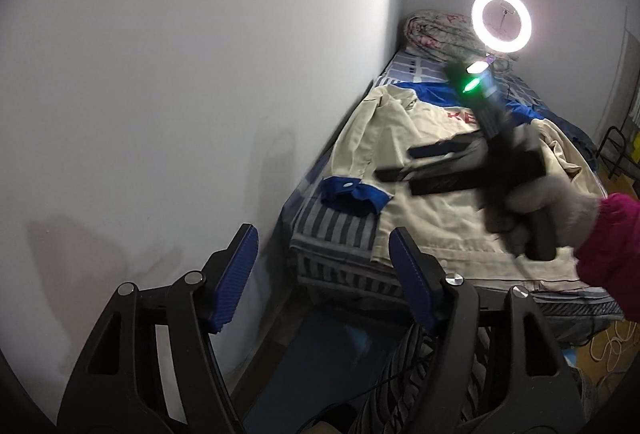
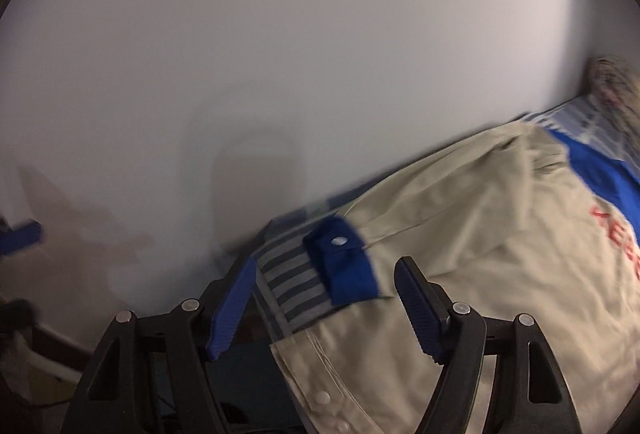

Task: Fold large clothes
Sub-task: 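Move the right tool to the blue cuff of the jacket sleeve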

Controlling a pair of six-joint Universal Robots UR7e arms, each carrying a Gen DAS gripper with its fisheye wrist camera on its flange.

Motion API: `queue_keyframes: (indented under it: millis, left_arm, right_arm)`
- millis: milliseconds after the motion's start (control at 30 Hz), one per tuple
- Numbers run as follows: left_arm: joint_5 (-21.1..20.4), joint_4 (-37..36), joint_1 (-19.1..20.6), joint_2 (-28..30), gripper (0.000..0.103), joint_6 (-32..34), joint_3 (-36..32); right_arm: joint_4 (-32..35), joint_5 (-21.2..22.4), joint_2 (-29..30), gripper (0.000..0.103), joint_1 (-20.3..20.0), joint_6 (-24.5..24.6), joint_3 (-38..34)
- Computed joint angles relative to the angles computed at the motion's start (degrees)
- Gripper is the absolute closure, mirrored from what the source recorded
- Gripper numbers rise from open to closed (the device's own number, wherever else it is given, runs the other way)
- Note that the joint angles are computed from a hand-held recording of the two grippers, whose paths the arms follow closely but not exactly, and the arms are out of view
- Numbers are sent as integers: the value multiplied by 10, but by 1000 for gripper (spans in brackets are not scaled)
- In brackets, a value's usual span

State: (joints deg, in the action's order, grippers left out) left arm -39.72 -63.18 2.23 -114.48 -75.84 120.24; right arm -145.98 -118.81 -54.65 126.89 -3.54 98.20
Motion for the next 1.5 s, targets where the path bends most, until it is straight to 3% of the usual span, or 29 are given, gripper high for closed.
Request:
queue_keyframes:
  millis: [267,400,500,533,567,633,667,933,1200,1333,1400,1500]
  left_arm:
    - [-11,22,3,-7,32,-19,0]
    - [-5,-11,25,-3,32,5,9]
    - [-3,-39,39,1,32,27,14]
    - [-2,-49,43,3,32,36,15]
    - [0,-62,47,6,32,44,18]
    - [0,-62,45,3,33,48,19]
    - [0,-63,44,3,33,49,21]
    - [-2,-66,39,-3,36,55,24]
    - [-9,-103,41,-1,37,88,33]
    - [-10,-173,63,11,37,145,46]
    - [-20,-237,83,23,37,193,56]
    - [-31,-349,114,54,37,270,69]
  right_arm:
    - [44,-50,82,24,-24,-22,-27]
    - [52,-88,103,25,-29,-22,-30]
    - [47,-96,100,44,-37,-10,-26]
    - [45,-93,96,58,-40,-3,-24]
    - [45,-73,87,65,-46,7,-21]
    - [34,-23,64,90,-61,27,-9]
    - [24,-14,56,97,-63,33,-3]
    - [-81,40,-42,103,-72,57,80]
    - [-231,99,-225,103,-116,180,238]
    - [-315,91,-269,103,-121,266,309]
    - [-335,88,-295,103,-128,297,345]
    - [-341,104,-288,103,-126,329,348]
